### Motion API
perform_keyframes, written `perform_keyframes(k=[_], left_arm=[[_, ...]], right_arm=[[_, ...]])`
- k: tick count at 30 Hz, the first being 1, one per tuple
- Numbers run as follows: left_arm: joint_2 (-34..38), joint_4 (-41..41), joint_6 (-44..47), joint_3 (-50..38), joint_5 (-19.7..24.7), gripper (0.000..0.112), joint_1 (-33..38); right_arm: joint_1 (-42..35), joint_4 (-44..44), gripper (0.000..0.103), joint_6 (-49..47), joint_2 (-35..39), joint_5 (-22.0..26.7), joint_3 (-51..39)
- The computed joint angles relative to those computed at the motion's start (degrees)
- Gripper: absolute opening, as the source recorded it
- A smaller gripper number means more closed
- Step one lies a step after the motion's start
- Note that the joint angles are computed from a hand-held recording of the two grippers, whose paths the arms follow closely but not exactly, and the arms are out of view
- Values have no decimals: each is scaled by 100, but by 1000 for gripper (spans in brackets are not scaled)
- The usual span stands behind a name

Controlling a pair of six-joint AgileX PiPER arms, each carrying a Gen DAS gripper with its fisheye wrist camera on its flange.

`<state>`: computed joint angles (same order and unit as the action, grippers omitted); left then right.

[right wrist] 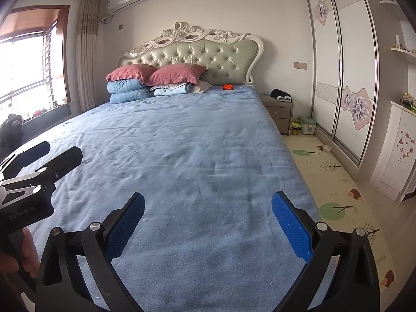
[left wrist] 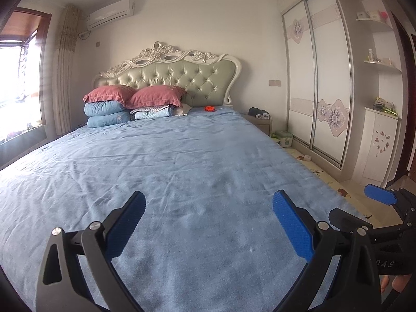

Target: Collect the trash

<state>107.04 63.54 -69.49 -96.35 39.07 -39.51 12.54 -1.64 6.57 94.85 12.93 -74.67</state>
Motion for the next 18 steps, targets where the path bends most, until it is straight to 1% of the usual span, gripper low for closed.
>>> perform_keyframes(k=[2, 7, 10, 12, 14, 18], left_arm=[[14, -162, 118, -63, 24, 99, 17], [104, -311, 322, -234, 287, 99, -10], [86, -463, 379, -220, 217, 99, 49], [79, -478, 368, -207, 221, 99, 57], [86, -469, 367, -226, 256, 99, 51], [78, -486, 409, -243, 246, 99, 49]], right_arm=[[-2, 21, 95, -23, 0, -7, 0], [5, -16, 95, 16, 4, -1, -7], [11, -82, 95, 95, 8, 2, -12], [-10, 125, 95, -108, 9, 18, -22], [13, -72, 95, 67, -3, 1, -7], [-4, 69, 95, -62, -24, -24, 16]])
